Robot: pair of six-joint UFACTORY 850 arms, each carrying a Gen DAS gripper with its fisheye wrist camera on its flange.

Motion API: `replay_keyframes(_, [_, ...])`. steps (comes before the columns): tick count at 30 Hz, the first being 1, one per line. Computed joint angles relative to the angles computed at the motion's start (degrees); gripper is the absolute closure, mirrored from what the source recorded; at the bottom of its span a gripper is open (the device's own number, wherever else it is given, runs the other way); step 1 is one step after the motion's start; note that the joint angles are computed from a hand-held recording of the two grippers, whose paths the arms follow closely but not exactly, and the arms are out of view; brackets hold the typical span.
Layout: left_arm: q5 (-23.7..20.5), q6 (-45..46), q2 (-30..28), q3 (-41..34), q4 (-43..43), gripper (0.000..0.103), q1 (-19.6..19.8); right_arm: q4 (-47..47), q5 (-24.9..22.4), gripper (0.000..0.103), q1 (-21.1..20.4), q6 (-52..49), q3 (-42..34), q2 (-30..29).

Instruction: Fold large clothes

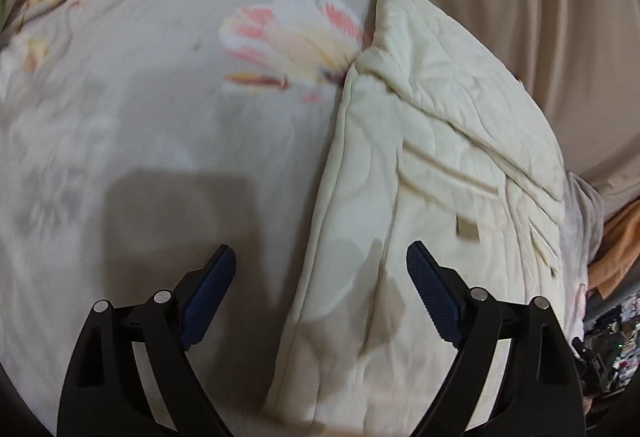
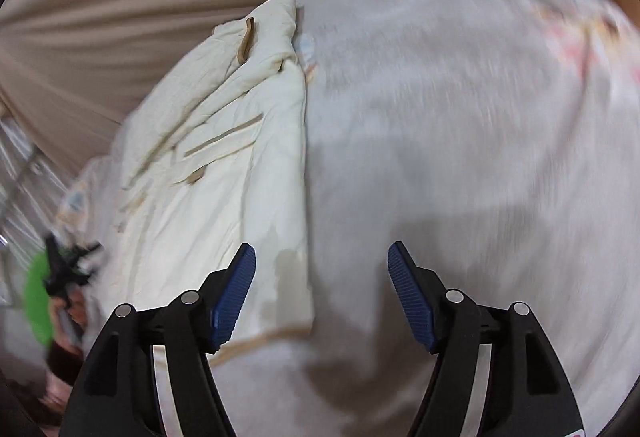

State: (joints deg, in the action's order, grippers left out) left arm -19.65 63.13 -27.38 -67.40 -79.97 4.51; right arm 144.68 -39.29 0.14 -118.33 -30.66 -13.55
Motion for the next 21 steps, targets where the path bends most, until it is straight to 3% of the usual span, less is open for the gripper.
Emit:
replay_keyframes(2, [-2.14,4.30,1.18,2.73,-4.21,0.018,0.48,-0.32,-2.73,0.034,0.48,0.90,0.76,-1.03])
replay_keyframes(6, [0.20,13.33,3.12,5.85,-10.40,0.019,-1.40,0.22,-1.88,0.033,3.03,0.26,-0.56,-1.17])
replay_keyframes(9, [0.10,11.66,3.07,5.73,-8.55,0.036,-2.57,-2.65,-2.45,0.033,4.20,3.63,-3.25,-2.81])
replay_keyframes(11, [0.82,11.59,3.66,5.94,-7.96,0.055,-3.21,-1.97,-0.30,0.035,5.68,3.45,-4.73,-3.48])
replay_keyframes(13, [1.20,11.17,4.75,6.47,-7.94,0.079,-3.39,0.00,1.76,0.057,7.33,2.28,-5.71,-3.77])
replay_keyframes(14, [1.37,13.32,5.56,7.16,-9.74,0.085,-3.27,2.41,3.98,0.080,8.44,0.74,-6.08,-3.51])
replay_keyframes(15, [1.08,15.18,6.47,7.82,-11.36,0.088,-3.08,7.23,6.54,0.089,9.68,-3.11,-5.88,-2.66])
replay_keyframes(16, [0.38,16.77,7.42,8.56,-12.82,0.093,-2.76,9.83,6.71,0.091,10.10,-5.47,-5.06,-1.64])
replay_keyframes(21, [-2.75,25.10,13.11,13.68,-20.15,0.096,-1.34,19.03,0.10,0.098,11.48,-13.13,2.53,6.12])
